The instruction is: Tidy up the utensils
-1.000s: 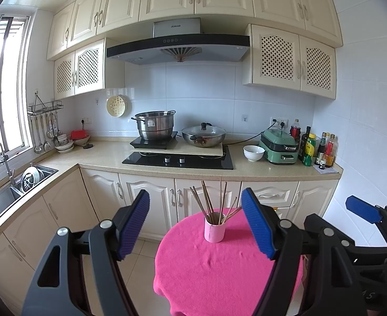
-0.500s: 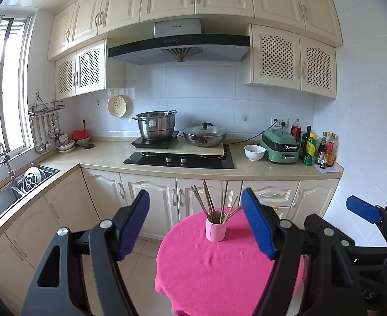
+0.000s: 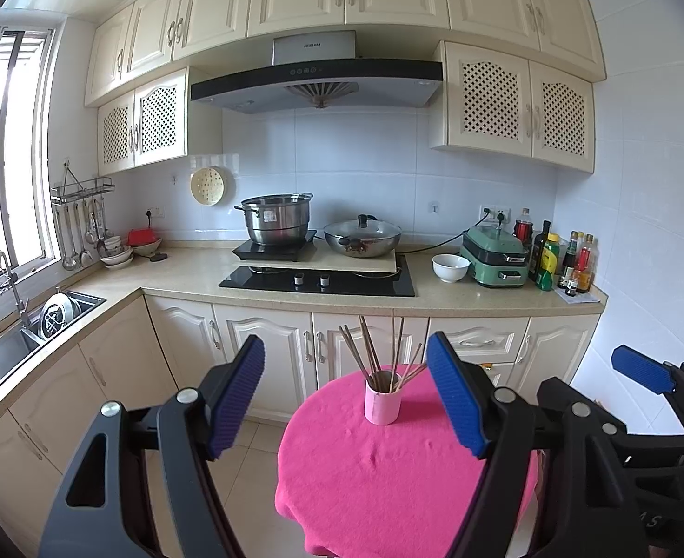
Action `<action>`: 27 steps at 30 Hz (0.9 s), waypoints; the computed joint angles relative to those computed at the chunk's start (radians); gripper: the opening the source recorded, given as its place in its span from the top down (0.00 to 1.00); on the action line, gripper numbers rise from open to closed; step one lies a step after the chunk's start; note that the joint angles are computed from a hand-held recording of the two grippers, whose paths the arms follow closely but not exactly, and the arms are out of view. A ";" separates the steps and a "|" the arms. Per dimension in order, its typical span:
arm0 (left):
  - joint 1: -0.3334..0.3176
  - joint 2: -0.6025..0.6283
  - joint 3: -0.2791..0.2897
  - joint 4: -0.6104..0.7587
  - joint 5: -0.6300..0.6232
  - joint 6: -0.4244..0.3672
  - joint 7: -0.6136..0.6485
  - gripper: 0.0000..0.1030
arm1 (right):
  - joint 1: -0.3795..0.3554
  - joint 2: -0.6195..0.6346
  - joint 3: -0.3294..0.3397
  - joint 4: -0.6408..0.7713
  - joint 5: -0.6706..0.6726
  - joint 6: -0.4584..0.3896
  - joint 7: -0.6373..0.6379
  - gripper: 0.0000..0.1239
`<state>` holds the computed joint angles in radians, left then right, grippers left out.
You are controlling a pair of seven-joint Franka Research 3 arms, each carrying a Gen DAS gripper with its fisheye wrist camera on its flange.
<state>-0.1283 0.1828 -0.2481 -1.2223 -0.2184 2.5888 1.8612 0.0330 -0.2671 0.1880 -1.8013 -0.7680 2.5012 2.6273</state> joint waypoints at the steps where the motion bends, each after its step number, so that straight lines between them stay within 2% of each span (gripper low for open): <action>1: 0.002 -0.003 0.000 -0.005 -0.004 0.001 0.002 0.31 | 0.000 0.001 0.000 0.001 0.001 0.000 0.000 0.27; 13: 0.019 0.005 0.002 0.004 -0.032 -0.017 0.037 0.31 | 0.014 0.022 -0.002 0.022 0.001 -0.017 0.002 0.27; 27: 0.035 0.083 -0.011 0.116 -0.045 -0.065 0.073 0.31 | 0.042 0.066 -0.011 0.067 -0.039 -0.053 0.037 0.26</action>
<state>-0.0935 0.2662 -0.2590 -1.1068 -0.2633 2.5234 1.9341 0.0751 -0.2006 0.1775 -1.7343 -0.8073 2.4485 2.6643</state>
